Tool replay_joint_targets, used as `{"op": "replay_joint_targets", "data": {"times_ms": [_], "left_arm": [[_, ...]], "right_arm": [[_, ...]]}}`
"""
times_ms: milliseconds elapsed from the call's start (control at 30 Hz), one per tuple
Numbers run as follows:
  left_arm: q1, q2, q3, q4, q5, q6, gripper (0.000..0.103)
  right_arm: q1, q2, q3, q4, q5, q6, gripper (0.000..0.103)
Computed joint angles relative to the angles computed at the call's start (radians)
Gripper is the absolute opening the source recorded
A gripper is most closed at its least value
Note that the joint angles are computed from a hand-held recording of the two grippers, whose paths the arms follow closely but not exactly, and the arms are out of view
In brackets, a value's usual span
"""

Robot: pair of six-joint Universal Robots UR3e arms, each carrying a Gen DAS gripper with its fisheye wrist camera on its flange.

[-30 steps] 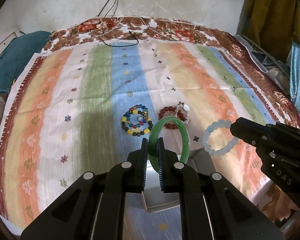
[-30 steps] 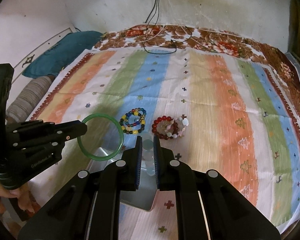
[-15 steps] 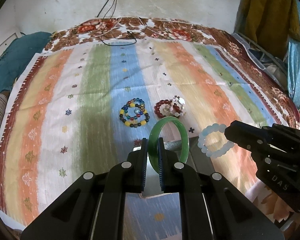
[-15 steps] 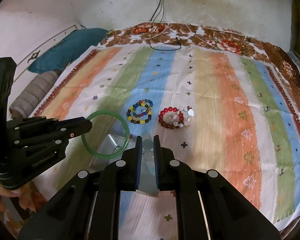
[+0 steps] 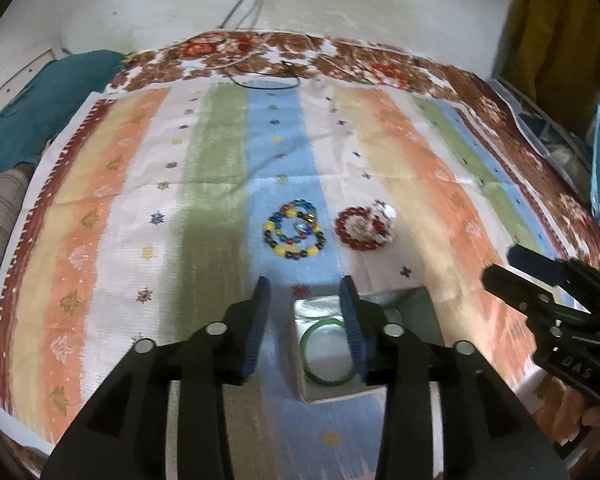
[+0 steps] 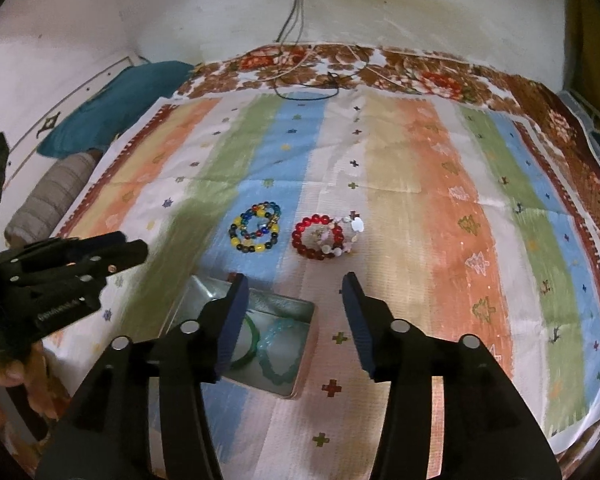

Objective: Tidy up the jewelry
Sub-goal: 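Open left tool to drop the green bangle into the tin while right tool drops its bracelet, then move both open tools back to the remaining bracelets on the cloth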

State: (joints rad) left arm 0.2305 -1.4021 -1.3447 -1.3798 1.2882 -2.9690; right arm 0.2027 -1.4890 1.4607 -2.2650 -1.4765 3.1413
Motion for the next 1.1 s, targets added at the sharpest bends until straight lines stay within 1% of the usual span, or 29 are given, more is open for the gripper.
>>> {"op": "replay_joint_targets", "data": {"times_ms": [133,200,233,300,367,400,467,500,600,700,767,800,967,1100], "left_arm": [[0.027,-0.028,0.018,-0.003,-0.008,-0.020,0.048],[0.031,-0.044,0.030,0.001,-0.004,-0.032,0.052],[0.029,-0.053,0.036,0.007,0.002,-0.036,0.053],[0.024,-0.063,0.041,0.018,0.014,-0.035,0.059],[0.012,-0.074,0.044,0.034,0.031,-0.038,0.062],[0.001,-0.085,0.048,0.046,0.043,-0.041,0.063],[-0.015,-0.103,0.057,0.060,0.059,-0.044,0.067],[-0.026,-0.117,0.065,0.069,0.070,-0.043,0.068],[-0.041,-0.146,0.084,0.078,0.095,-0.036,0.070],[-0.033,-0.162,0.103,0.058,0.075,-0.017,0.072],[-0.033,-0.171,0.108,0.071,0.091,-0.011,0.074],[-0.034,-0.178,0.113,0.074,0.097,-0.014,0.074],[-0.013,-0.233,0.149,0.060,0.072,-0.045,0.075],[-0.029,-0.278,0.178,0.068,0.086,-0.066,0.077]], "right_arm": [[-0.016,0.022,-0.023,0.015,0.008,0.016,0.059],[-0.025,0.036,-0.038,0.025,0.016,0.022,0.061],[-0.028,0.039,-0.041,0.030,0.019,0.024,0.064],[-0.032,0.042,-0.044,0.034,0.022,0.025,0.068],[-0.032,0.056,-0.060,0.043,0.019,0.026,0.069],[-0.032,0.062,-0.068,0.047,0.016,0.027,0.072],[-0.031,0.077,-0.084,0.053,0.010,0.029,0.075],[-0.031,0.087,-0.096,0.058,0.007,0.029,0.075],[-0.034,0.114,-0.124,0.071,0.004,0.030,0.080],[-0.035,0.138,-0.161,0.094,0.002,0.033,0.080],[-0.035,0.145,-0.176,0.094,0.004,0.026,0.081],[-0.033,0.150,-0.181,0.090,-0.001,0.023,0.081],[-0.033,0.200,-0.228,0.110,-0.026,0.019,0.082],[-0.039,0.234,-0.257,0.123,-0.034,0.021,0.082]]}}
